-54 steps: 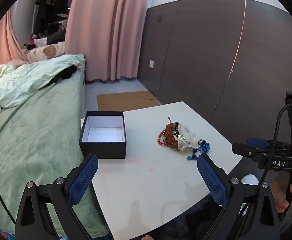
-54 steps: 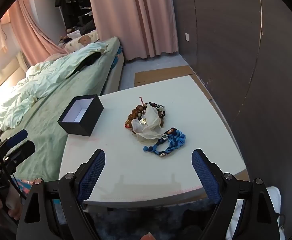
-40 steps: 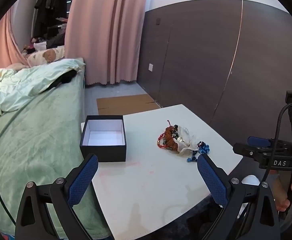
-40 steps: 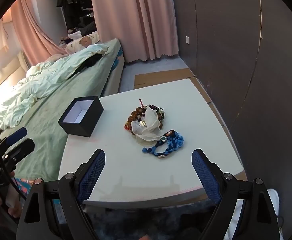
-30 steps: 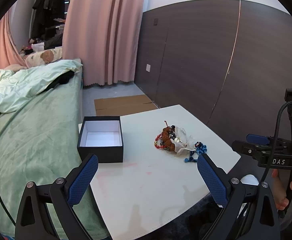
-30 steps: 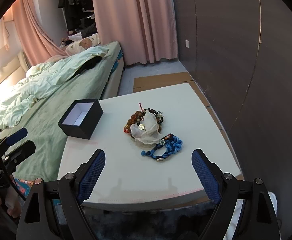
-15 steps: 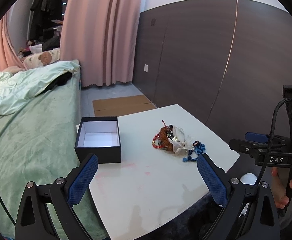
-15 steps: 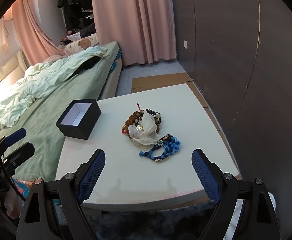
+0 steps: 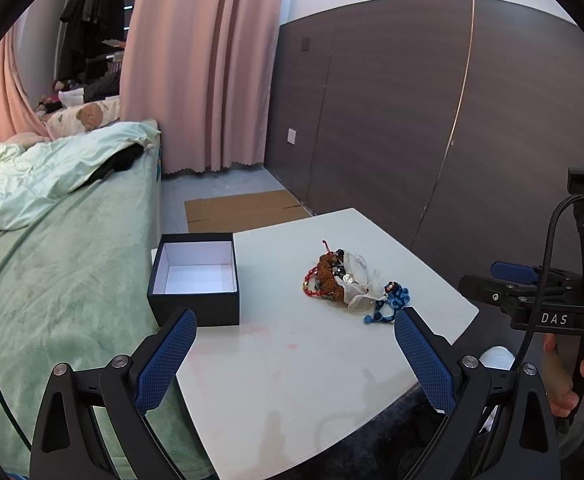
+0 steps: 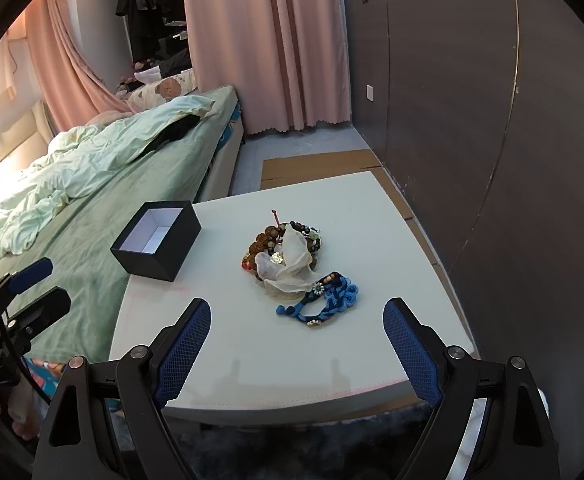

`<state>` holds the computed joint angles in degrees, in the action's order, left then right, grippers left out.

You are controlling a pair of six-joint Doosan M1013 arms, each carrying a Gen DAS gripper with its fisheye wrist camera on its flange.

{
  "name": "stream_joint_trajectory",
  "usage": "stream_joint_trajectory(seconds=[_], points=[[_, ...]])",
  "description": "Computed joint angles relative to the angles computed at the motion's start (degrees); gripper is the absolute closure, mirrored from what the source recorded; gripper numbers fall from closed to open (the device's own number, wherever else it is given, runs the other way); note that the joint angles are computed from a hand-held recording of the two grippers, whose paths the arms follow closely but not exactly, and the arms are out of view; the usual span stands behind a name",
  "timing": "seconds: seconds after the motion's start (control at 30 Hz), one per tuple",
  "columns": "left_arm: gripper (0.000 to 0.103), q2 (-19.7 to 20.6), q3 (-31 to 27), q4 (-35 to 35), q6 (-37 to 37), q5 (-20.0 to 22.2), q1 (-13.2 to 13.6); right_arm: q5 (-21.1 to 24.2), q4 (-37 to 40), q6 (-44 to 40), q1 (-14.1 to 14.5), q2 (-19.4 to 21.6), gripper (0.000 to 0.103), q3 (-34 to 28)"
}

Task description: Organize jewelry

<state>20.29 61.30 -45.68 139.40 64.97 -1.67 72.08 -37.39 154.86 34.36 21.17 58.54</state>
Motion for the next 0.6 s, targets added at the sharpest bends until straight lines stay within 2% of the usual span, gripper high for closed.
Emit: stream_joint_trajectory(seconds=[0.6], points=[[0.004, -0.3, 0.4, -0.2, 0.0, -0.2, -0.2, 0.2, -0.2, -0.1, 0.1, 0.0, 0.014, -0.1]])
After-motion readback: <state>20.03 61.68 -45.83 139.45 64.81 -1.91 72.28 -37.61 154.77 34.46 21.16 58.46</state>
